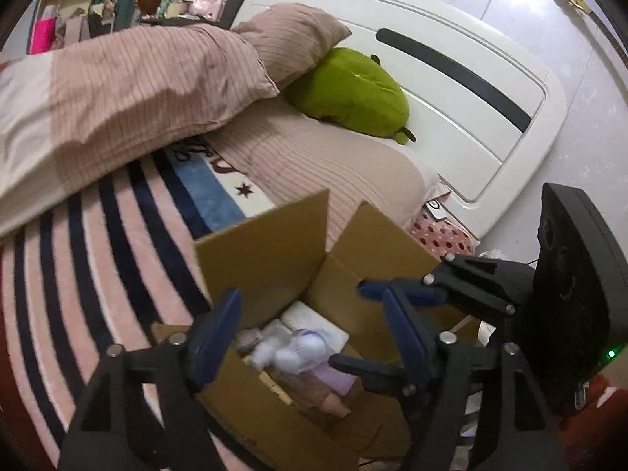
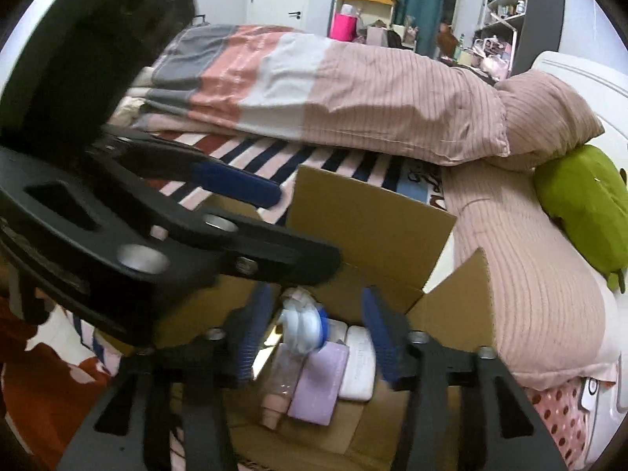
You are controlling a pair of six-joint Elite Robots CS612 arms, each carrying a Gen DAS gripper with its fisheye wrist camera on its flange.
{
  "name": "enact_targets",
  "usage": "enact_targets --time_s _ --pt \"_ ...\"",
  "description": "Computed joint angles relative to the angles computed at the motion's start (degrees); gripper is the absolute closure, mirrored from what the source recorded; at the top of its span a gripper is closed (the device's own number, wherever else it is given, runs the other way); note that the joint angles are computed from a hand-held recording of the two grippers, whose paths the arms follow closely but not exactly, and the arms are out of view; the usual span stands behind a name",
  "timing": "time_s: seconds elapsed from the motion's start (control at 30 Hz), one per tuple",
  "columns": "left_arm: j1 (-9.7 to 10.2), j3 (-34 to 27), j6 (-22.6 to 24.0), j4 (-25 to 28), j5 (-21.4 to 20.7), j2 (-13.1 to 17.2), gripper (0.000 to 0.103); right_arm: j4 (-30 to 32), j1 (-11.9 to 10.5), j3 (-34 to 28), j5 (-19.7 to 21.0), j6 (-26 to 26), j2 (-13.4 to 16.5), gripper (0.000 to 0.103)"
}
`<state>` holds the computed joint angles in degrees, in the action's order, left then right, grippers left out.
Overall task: Organize rigid objects
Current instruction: 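Carry the lens case into the cardboard box and open the right gripper, then move the right gripper back and grasp the white earbud case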
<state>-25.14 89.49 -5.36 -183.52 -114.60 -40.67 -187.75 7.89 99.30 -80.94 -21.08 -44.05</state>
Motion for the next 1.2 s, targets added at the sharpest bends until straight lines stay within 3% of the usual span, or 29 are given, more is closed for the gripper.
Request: enact_targets --time_s 0.1,0.2,0.33,0.43,0.57,0.73,0.9,1.0,1.07,1.2 --pt "0.58 2.6 -0.8 -4.8 2.3 -1.3 0.020 -1.1 0.0 0.8 1.5 0.4 -0.5 0.053" --pt "1.48 5.7 -1.5 -9.6 5.5 -2.8 0.018 -2.2 0.5 0.8 5.3 0.4 -0.8 0.053" --pt "3.18 10.7 -4.4 -14.9 13.1 -5.1 0.015 -3.4 2.6 0.0 9.7 -0.7 -0.6 0.052" --pt "4.86 14.3 -6.0 -18.0 17.8 -6.1 0.014 -0.3 4.9 -1.6 13.2 -2.1 0.2 0.052" --pt "7.07 17.4 -7.6 -20.3 21.9 -5.8 0.014 5.8 7.7 -5.5 14.2 -3.6 2.7 0.052" --pt "9.30 18.7 -8.6 -21.7 23.3 -3.2 0.014 12.6 9.7 -10.9 11.7 -2.0 7.4 0.052" --pt "10.93 17.9 -10.6 -21.8 20.3 -0.2 0.014 13.1 10.3 -16.0 1.2 4.5 12.8 0.052" --pt "11.46 17.0 -11.1 -21.3 18.6 1.2 0.014 12.7 10.0 -18.9 -2.6 6.7 15.4 0.039" --pt "11.61 16.4 -11.1 -20.9 17.9 1.9 0.014 11.9 9.9 -20.0 -3.8 6.9 16.5 0.038" --pt "11.57 15.4 -11.2 -19.7 17.0 2.6 0.014 11.0 9.5 -21.7 -2.2 5.6 18.0 0.039"
